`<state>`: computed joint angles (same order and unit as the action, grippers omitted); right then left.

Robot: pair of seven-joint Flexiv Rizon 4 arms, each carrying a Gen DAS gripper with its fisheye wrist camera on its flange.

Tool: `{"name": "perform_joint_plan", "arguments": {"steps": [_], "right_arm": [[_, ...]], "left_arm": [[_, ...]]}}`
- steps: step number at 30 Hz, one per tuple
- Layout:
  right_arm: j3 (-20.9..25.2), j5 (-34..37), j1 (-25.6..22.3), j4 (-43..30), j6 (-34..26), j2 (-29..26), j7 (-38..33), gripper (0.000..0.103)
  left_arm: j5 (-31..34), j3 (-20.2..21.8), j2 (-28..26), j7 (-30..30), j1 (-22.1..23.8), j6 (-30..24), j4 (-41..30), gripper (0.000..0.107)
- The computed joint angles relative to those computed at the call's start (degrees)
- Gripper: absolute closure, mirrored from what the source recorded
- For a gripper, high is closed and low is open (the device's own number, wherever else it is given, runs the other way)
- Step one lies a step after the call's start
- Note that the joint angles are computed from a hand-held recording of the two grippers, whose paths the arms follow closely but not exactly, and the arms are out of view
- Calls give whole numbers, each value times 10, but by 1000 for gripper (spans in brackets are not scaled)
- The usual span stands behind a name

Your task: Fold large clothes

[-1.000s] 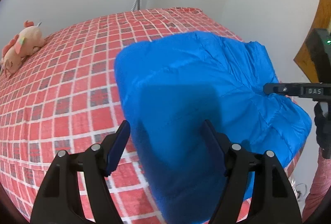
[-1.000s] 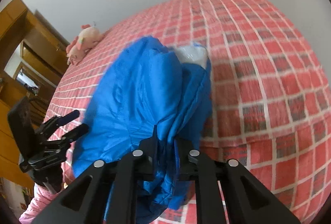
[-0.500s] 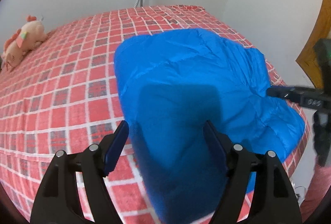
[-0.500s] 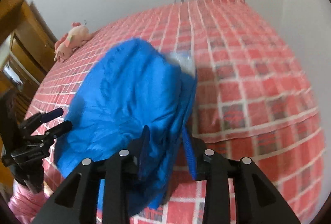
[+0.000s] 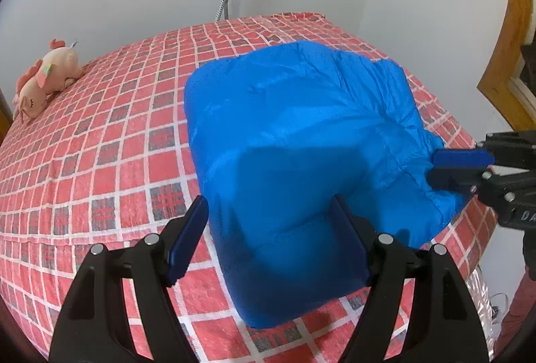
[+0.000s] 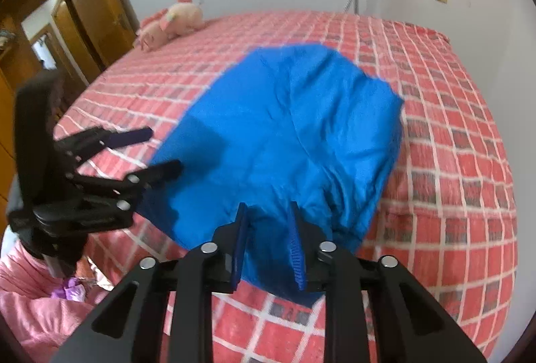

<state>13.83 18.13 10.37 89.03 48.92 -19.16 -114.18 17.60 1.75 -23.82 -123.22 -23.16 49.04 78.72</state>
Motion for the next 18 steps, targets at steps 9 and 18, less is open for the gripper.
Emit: {"name": "perform_joint_plan", "arguments": {"steps": [9,18], "right_arm": [[16,73,-36,24,23,-30,-26,83],[18,67,-28,44,64,-26,-9,84]], "left_arm": [[3,5,-13,-3,-7,35,22,31],[-31,1,-12,1,5,62,43,29]]}}
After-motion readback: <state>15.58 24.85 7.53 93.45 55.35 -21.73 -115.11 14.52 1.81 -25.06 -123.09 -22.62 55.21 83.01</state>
